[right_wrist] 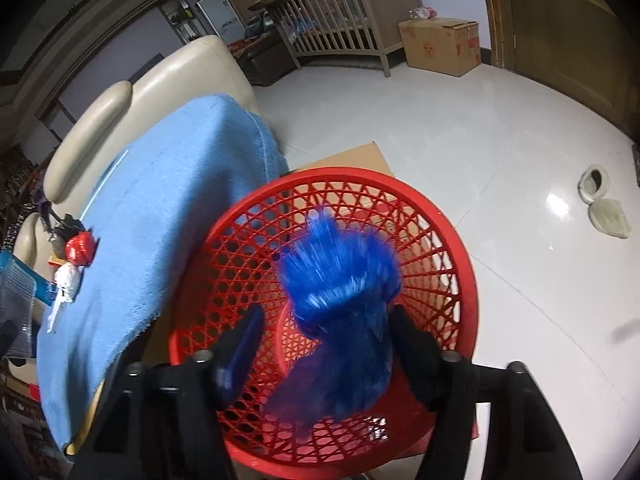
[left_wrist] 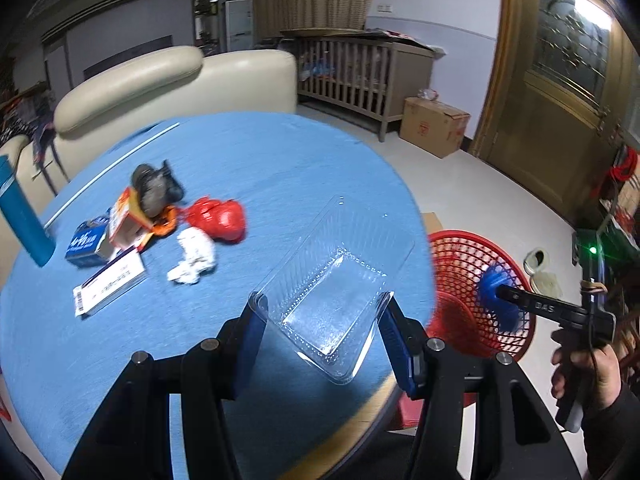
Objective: Collect trash
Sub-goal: 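Drop the blue bag and clear tray into the red wastebasket with both tools, then return both tools to the table toward the white tissue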
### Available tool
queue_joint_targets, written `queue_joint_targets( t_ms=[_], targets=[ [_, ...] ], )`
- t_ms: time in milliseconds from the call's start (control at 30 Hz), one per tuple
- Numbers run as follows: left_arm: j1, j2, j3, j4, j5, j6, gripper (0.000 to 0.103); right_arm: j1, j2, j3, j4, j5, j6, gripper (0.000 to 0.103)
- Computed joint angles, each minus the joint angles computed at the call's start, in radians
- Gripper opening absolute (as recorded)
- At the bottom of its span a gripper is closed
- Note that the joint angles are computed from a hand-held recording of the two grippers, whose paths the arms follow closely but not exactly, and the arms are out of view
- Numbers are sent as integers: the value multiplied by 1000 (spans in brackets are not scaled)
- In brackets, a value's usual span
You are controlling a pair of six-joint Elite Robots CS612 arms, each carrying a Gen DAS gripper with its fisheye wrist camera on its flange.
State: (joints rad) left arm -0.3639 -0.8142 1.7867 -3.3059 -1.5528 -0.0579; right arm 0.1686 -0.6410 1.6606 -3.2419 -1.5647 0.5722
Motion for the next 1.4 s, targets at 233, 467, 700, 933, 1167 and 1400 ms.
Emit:
queue_joint_targets(
  t_ms=[233, 467, 700, 933, 1167, 1400],
  targets=[
    [-44, 5, -22, 34, -43, 57, 58, -10, -31, 58, -109, -34, 30, 70],
    [-89, 31, -87, 124, -97, 80, 60, -23, -60, 106, -202, -52, 80, 70],
    [-114, 64, -167, 230, -85, 93, 70, -28, -71, 124, -247, -57, 94, 70],
    [-86, 55, -156, 220, -82, 56, 75, -29, -74, 125, -265, -57, 102, 70],
    [-38, 38, -112, 153, -57, -36, 75, -10, -71, 101, -253, -37, 71, 70],
    [24, 29, -46, 122, -32, -129, 75, 22, -55, 48, -192, -4, 21, 70]
  ],
)
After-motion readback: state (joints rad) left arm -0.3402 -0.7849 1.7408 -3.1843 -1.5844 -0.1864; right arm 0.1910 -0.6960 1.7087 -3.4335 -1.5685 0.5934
